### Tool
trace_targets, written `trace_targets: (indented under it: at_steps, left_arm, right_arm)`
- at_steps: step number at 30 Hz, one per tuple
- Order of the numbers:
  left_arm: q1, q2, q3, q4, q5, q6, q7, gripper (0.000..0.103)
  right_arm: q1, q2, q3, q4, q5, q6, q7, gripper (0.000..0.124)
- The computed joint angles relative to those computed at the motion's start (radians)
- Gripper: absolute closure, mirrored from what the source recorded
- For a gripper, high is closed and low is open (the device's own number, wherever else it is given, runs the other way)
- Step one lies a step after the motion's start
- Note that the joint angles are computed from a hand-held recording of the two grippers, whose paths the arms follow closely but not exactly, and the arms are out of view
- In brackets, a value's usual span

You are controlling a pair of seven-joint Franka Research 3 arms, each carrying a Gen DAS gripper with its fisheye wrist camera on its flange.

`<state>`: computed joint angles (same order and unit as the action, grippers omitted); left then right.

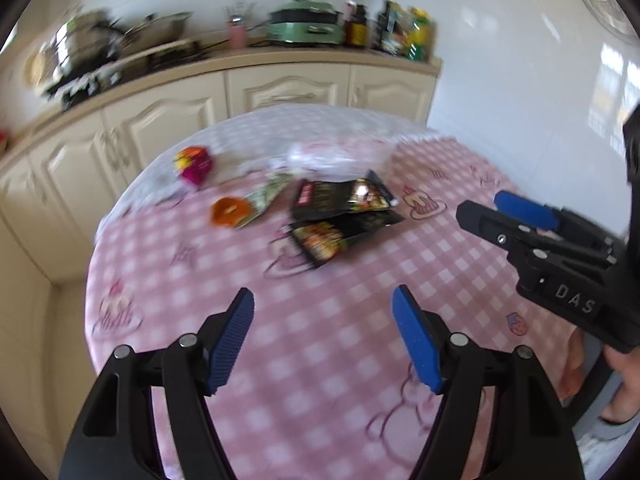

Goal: Collect trash
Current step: 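Move both open tools back to the table, then grasp a dark snack packet with the left tool while the right tool grasps another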

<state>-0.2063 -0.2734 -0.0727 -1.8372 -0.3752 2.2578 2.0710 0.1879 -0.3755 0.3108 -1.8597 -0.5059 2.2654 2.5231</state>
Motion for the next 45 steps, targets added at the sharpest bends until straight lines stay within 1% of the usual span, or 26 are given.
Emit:
trace_targets:
  at_steps: [2,3,5,6,9,10,11,12,13,14,15,17,19,20,22,24,29,32,35,39,41,43,44,45]
  left_arm:
    - [-0.001,0.016,-0.028,0.008,0.056,0.021,-0.008,0.033]
    - [0.004,0.031,-0.053,0.016,0.117,0.038,-0.033,0.033]
    - [0.006,0.055,-0.077,0.034,0.197,0.049,-0.068,0.033]
    - [0.004,0.071,-0.085,0.048,0.225,0.053,-0.083,0.033]
    - [-0.008,0.105,-0.097,0.075,0.265,0.056,-0.085,0.033]
    - [-0.009,0.118,-0.101,0.085,0.283,0.054,-0.091,0.035]
    - [-0.008,0.133,-0.107,0.100,0.310,0.043,-0.099,0.048]
    - [-0.009,0.145,-0.111,0.115,0.328,0.028,-0.108,0.059]
    - [-0.010,0.157,-0.110,0.132,0.320,0.012,-0.110,0.063]
    - [-0.010,0.164,-0.106,0.147,0.297,-0.005,-0.108,0.077]
    - [-0.008,0.171,-0.100,0.163,0.272,-0.025,-0.105,0.083]
    - [0.000,0.164,-0.095,0.159,0.245,-0.031,-0.105,0.090]
    - [0.007,0.147,-0.074,0.155,0.164,-0.070,-0.067,0.092]
    - [0.011,0.129,-0.063,0.140,0.121,-0.073,-0.046,0.095]
    - [0.018,0.100,-0.039,0.118,0.043,-0.101,-0.008,0.097]
    - [0.027,0.066,-0.013,0.086,-0.025,-0.107,0.014,0.098]
    - [0.047,0.000,0.049,0.023,-0.152,-0.118,0.044,0.101]
    - [0.064,-0.030,0.084,-0.007,-0.211,-0.117,0.049,0.101]
    - [0.086,-0.048,0.097,-0.029,-0.222,-0.085,0.027,0.101]
    - [0.119,-0.041,0.096,-0.037,-0.182,-0.018,-0.053,0.101]
    - [0.125,-0.035,0.102,-0.035,-0.176,0.001,-0.071,0.101]
    - [0.124,-0.027,0.111,-0.030,-0.186,0.005,-0.072,0.101]
    - [0.125,-0.024,0.113,-0.029,-0.190,0.008,-0.071,0.101]
    - [0.126,-0.021,0.116,-0.028,-0.193,0.008,-0.071,0.101]
  right_arm:
    - [0.000,-0.007,-0.019,-0.019,0.020,0.010,-0.008,0.061]
    - [-0.003,-0.004,-0.021,-0.020,0.024,0.012,-0.010,0.060]
    - [0.005,-0.003,-0.045,-0.029,0.067,0.030,-0.034,0.059]
    - [0.012,-0.002,-0.062,-0.036,0.102,0.049,-0.051,0.059]
    - [0.005,0.007,-0.064,-0.028,0.129,0.051,-0.071,0.059]
    - [0.000,0.009,-0.063,-0.025,0.129,0.050,-0.075,0.058]
    - [-0.004,0.013,-0.059,-0.018,0.126,0.047,-0.076,0.058]
    - [-0.010,0.019,-0.054,-0.009,0.119,0.042,-0.071,0.057]
    - [-0.011,0.023,-0.055,-0.005,0.119,0.041,-0.074,0.057]
    - [-0.012,0.028,-0.056,0.001,0.120,0.039,-0.076,0.057]
    - [-0.013,0.032,-0.056,0.007,0.119,0.036,-0.076,0.057]
    - [-0.012,0.041,-0.057,0.018,0.116,0.028,-0.077,0.057]
    - [-0.007,0.049,-0.061,0.027,0.118,0.029,-0.081,0.057]
    - [-0.003,0.057,-0.063,0.036,0.125,0.027,-0.085,0.056]
    - [0.003,0.068,-0.063,0.050,0.125,0.026,-0.083,0.056]
    - [0.017,0.086,-0.067,0.068,0.142,0.033,-0.088,0.056]
    - [0.053,0.158,-0.068,0.144,0.151,0.015,-0.102,0.056]
    - [0.086,0.207,-0.081,0.193,0.164,0.005,-0.112,0.056]
    - [0.120,0.264,-0.094,0.254,0.178,-0.008,-0.118,0.056]
    - [0.168,0.365,-0.121,0.367,0.181,-0.049,-0.125,0.056]
    - [0.195,0.420,-0.140,0.435,0.167,-0.085,-0.116,0.056]
    - [0.218,0.454,-0.162,0.472,0.172,-0.096,-0.117,0.056]
    - [0.227,0.479,-0.171,0.502,0.183,-0.120,-0.128,0.057]
    - [0.234,0.488,-0.180,0.505,0.201,-0.116,-0.140,0.067]
